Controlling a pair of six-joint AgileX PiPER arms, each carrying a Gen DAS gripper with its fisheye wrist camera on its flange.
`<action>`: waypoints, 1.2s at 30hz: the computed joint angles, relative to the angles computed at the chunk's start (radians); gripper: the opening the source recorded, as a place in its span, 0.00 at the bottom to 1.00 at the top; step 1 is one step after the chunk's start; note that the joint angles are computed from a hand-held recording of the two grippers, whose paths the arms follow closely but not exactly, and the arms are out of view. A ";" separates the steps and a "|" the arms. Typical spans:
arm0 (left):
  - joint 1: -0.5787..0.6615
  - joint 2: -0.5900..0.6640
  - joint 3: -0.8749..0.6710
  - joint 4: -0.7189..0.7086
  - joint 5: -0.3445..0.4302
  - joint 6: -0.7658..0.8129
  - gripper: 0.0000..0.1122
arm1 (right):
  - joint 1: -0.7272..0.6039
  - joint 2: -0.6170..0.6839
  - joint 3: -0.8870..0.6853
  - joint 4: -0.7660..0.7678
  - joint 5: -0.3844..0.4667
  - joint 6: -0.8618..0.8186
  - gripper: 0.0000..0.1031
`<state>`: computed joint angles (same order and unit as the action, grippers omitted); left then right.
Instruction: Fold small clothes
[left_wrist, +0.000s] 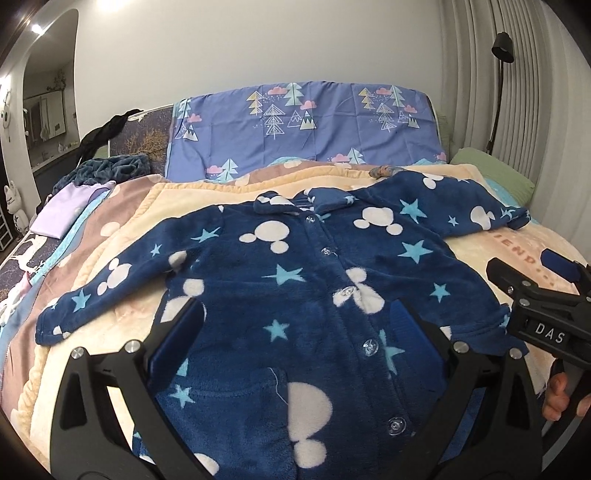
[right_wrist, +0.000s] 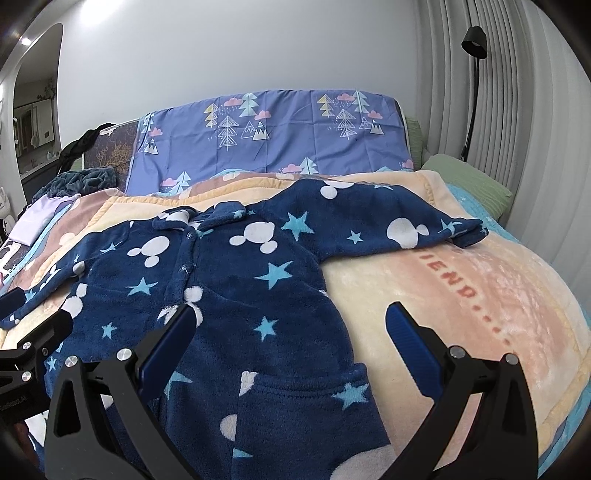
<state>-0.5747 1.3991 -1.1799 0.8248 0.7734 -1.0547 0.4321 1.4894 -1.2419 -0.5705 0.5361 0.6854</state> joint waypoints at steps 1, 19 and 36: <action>-0.001 -0.001 0.002 0.000 0.000 -0.001 0.90 | -0.002 0.002 -0.001 0.005 0.000 -0.004 0.99; 0.015 0.005 0.024 -0.022 -0.014 -0.007 0.90 | 0.016 0.009 0.016 -0.019 -0.005 0.018 0.99; 0.016 0.001 0.046 -0.003 -0.027 -0.026 0.90 | 0.020 0.009 0.025 0.001 -0.020 0.001 0.99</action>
